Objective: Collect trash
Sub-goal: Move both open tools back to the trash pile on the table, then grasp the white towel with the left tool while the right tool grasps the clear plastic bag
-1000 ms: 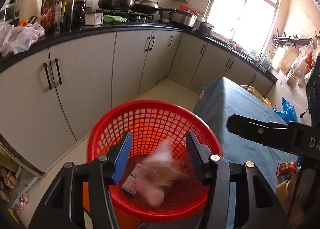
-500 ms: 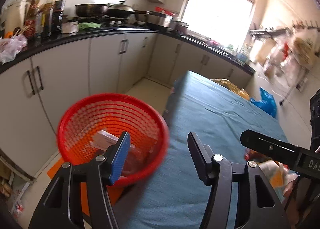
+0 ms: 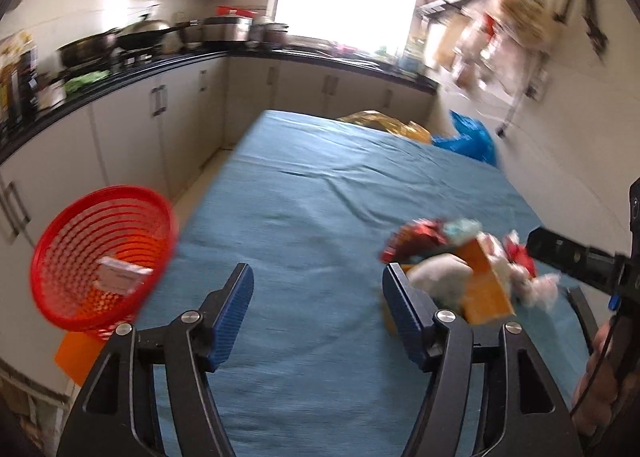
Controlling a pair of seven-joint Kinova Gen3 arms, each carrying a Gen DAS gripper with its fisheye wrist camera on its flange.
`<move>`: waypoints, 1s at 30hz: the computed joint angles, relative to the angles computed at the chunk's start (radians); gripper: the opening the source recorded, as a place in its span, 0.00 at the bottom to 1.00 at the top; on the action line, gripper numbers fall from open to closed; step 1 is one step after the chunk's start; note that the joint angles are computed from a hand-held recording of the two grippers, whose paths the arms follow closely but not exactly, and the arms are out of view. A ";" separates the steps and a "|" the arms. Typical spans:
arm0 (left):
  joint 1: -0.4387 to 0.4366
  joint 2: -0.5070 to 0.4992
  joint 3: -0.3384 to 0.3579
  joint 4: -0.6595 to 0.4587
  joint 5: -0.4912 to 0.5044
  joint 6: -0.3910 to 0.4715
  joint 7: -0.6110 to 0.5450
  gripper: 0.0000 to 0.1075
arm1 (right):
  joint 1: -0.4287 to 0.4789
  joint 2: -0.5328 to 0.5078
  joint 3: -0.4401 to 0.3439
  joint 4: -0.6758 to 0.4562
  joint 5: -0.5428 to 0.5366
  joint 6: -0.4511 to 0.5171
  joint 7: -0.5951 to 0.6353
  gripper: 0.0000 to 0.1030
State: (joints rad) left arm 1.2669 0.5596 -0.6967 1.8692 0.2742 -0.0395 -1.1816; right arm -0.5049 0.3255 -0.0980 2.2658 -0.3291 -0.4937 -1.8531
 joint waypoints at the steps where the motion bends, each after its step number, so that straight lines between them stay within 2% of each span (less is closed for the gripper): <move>1: 0.001 0.005 0.006 -0.011 -0.004 0.005 -0.004 0.64 | -0.009 -0.009 0.013 0.021 -0.026 -0.015 0.006 0.58; 3: 0.011 0.020 0.016 -0.043 -0.020 0.021 -0.012 0.68 | -0.012 -0.029 0.031 0.087 -0.080 -0.068 0.007 0.59; 7: 0.011 0.064 0.037 -0.128 -0.076 0.079 0.002 0.70 | 0.021 -0.045 0.034 0.177 -0.132 -0.148 -0.029 0.61; 14: 0.003 0.152 0.057 -0.278 -0.191 0.197 0.052 0.70 | 0.123 -0.021 0.031 0.228 -0.077 -0.193 -0.138 0.64; 16: -0.008 0.177 0.067 -0.326 -0.223 0.238 0.066 0.64 | 0.154 -0.005 0.024 0.231 -0.033 -0.202 -0.181 0.66; 17: -0.022 0.186 0.083 -0.349 -0.237 0.260 0.070 0.59 | 0.171 0.002 0.022 0.226 -0.009 -0.192 -0.202 0.69; 20: -0.073 0.210 0.144 -0.406 -0.269 0.302 0.080 0.53 | 0.210 0.021 0.018 0.212 0.055 -0.157 -0.245 0.70; 22: -0.087 0.222 0.162 -0.419 -0.288 0.307 0.100 0.46 | 0.218 0.028 0.023 0.196 0.074 -0.125 -0.252 0.70; 24: -0.062 0.238 0.129 -0.420 -0.320 0.303 0.151 0.39 | 0.238 0.034 0.019 0.175 0.110 -0.082 -0.266 0.70; 26: -0.067 0.228 0.137 -0.397 -0.329 0.266 0.178 0.33 | 0.246 0.045 0.017 0.151 0.140 -0.042 -0.268 0.70; 30: -0.068 0.196 0.130 -0.327 -0.355 0.169 0.250 0.30 | 0.220 0.057 0.031 0.112 0.152 0.030 -0.220 0.70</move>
State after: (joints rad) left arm 1.1992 0.7557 -0.5666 1.5422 -0.0812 0.1298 -0.9315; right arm -0.2850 0.3823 -0.0665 2.3774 -0.1770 -0.4636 -2.0734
